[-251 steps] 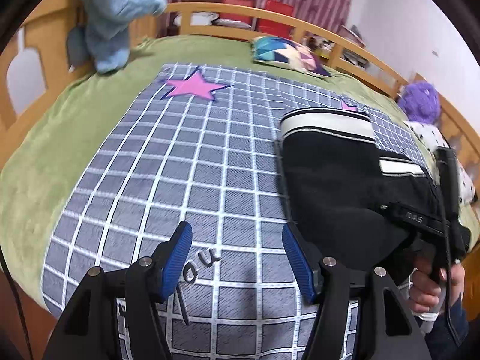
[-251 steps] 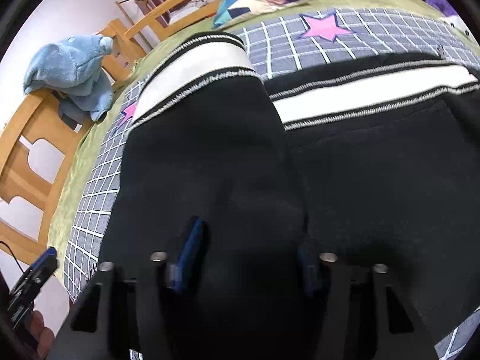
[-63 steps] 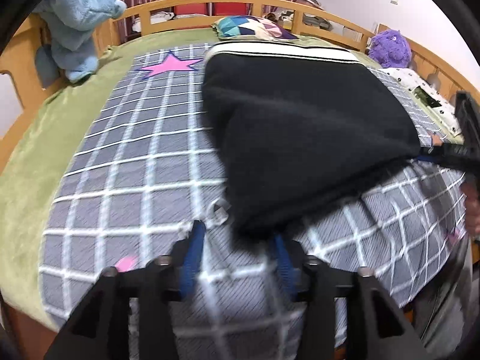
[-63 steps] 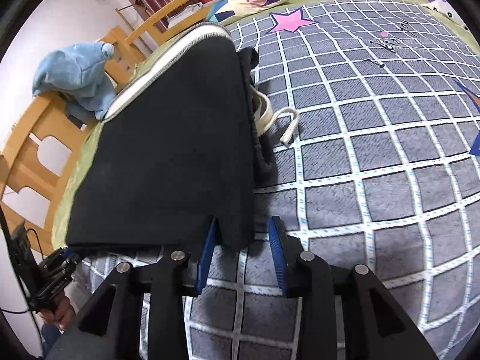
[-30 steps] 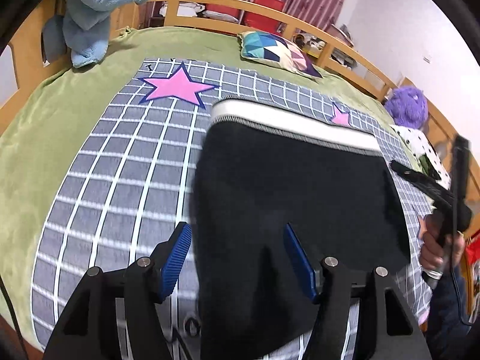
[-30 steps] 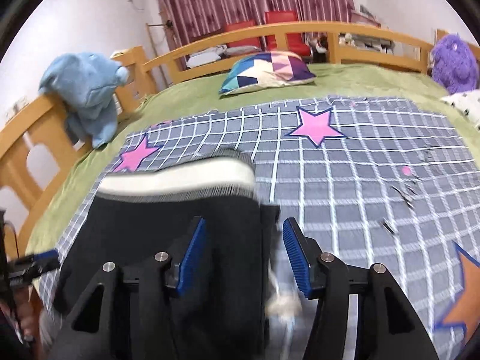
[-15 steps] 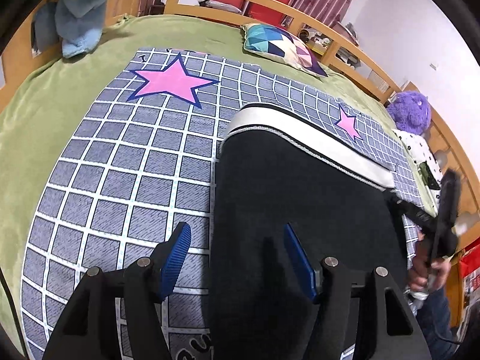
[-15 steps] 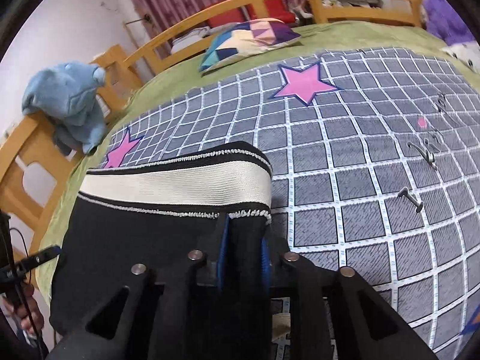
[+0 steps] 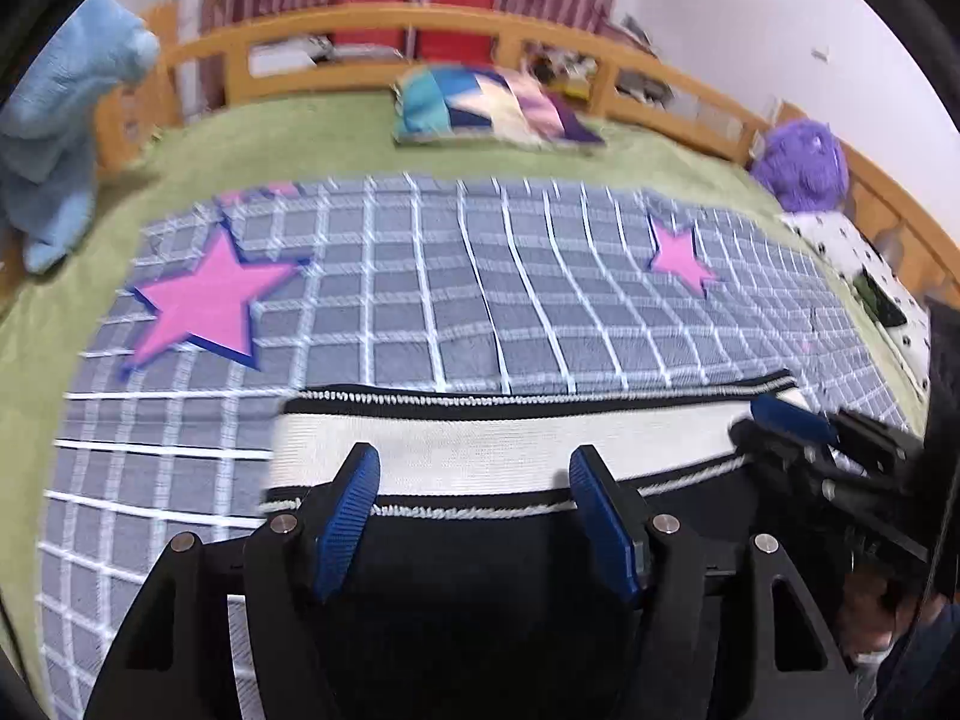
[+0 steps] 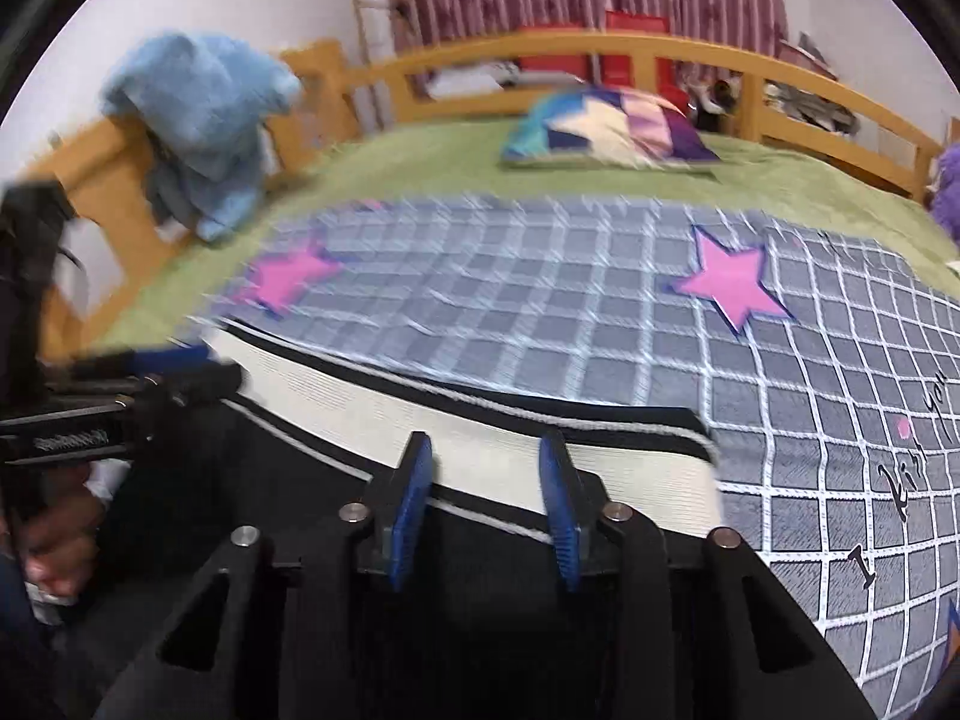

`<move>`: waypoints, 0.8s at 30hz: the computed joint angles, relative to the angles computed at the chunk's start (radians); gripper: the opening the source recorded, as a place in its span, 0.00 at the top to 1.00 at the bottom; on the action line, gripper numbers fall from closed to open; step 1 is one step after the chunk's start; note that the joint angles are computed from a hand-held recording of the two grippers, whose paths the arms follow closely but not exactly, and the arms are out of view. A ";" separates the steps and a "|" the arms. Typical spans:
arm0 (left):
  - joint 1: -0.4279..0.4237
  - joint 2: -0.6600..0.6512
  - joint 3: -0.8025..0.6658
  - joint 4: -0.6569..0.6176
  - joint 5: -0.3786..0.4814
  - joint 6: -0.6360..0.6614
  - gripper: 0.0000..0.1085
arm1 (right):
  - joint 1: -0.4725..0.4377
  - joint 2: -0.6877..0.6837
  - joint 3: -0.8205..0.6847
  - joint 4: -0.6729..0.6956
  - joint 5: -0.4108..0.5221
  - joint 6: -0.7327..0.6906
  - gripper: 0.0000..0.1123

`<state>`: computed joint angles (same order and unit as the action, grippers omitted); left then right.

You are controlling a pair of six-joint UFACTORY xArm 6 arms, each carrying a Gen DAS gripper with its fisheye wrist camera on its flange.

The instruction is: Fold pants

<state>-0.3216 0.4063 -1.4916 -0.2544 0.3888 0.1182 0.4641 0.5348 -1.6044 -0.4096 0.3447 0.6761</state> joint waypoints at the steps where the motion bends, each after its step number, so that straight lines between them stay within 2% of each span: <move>1: 0.003 0.005 -0.001 -0.006 0.000 0.003 0.42 | -0.010 0.004 0.008 0.043 -0.022 -0.024 0.72; 2: 0.004 -0.001 0.010 -0.027 -0.011 0.030 0.42 | -0.022 -0.001 0.022 0.086 -0.053 -0.044 0.78; 5: 0.007 -0.044 0.059 0.072 -0.018 -0.019 0.42 | -0.025 -0.008 0.023 0.058 -0.031 -0.049 0.79; 8: 0.019 -0.118 0.149 0.286 0.014 -0.175 0.41 | -0.006 -0.070 0.073 -0.100 0.028 0.068 0.77; 9: 0.025 -0.151 0.191 0.304 0.028 -0.183 0.41 | 0.002 -0.101 0.107 -0.136 0.047 0.105 0.72; 12: 0.040 -0.276 0.358 0.193 0.028 -0.109 0.41 | 0.014 -0.211 0.259 -0.227 0.037 0.233 0.65; 14: 0.047 -0.368 0.475 0.194 0.012 -0.113 0.40 | 0.021 -0.289 0.370 -0.269 0.020 0.302 0.65; 18: 0.051 -0.560 0.708 0.073 -0.070 -0.059 0.38 | 0.045 -0.438 0.552 -0.413 -0.001 0.526 0.65; 22: 0.029 -0.688 0.844 -0.029 -0.073 -0.026 0.38 | 0.090 -0.559 0.701 -0.468 0.019 0.666 0.65; 24: 0.010 -0.715 0.887 0.033 -0.066 -0.090 0.38 | 0.108 -0.602 0.762 -0.450 0.014 0.681 0.65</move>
